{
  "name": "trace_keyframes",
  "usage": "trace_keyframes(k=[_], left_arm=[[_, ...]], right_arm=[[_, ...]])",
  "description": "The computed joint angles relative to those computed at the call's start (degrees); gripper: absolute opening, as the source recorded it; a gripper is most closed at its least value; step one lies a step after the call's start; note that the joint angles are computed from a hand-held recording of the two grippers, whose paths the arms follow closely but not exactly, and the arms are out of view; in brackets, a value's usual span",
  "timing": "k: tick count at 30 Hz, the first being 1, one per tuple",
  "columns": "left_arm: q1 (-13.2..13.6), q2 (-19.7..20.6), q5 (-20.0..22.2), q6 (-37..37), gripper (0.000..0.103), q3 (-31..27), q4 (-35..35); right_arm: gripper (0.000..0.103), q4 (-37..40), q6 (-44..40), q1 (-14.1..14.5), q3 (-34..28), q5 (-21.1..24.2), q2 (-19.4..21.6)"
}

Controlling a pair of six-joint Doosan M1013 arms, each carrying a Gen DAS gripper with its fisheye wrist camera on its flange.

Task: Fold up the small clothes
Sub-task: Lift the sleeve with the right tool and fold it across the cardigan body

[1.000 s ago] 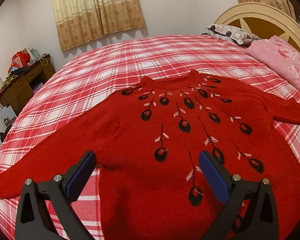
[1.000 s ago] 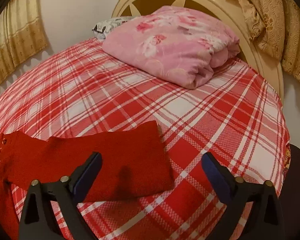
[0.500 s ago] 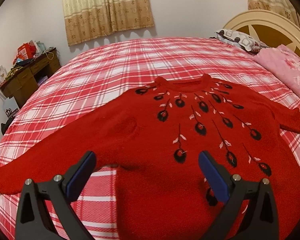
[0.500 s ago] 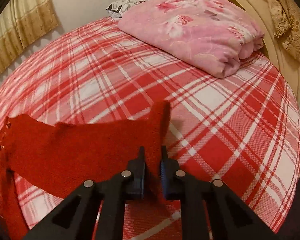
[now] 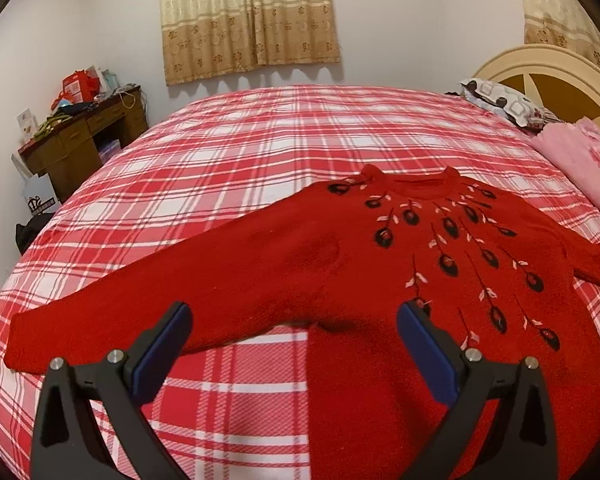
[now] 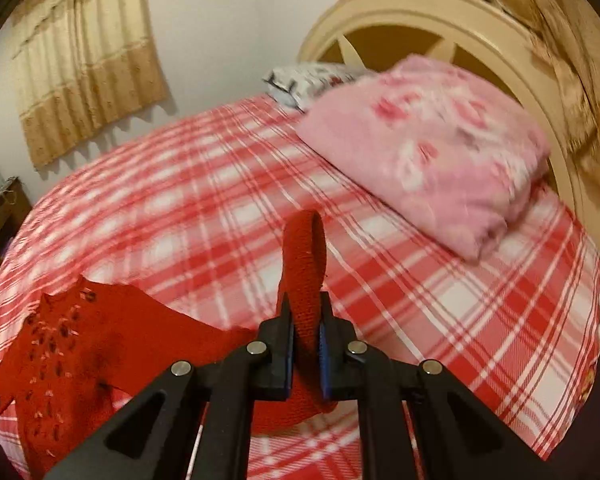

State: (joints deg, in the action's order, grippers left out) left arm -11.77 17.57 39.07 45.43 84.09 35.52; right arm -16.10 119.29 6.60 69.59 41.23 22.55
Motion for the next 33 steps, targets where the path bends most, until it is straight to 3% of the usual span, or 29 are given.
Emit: trace_keyframes(k=[12, 33], left_arm=[[1.40, -1.36, -0.51, -2.48, 0.103, 2.03, 0.61], [4.62, -3.16, -1.45, -5.62, 0.103, 5.15, -0.52]], right_arm=[[0.009, 0.55, -7.66, 4.82, -8.37, -2.03, 1.84], [0.009, 8.54, -25.89, 13.18, -23.65, -0.62, 8.48]])
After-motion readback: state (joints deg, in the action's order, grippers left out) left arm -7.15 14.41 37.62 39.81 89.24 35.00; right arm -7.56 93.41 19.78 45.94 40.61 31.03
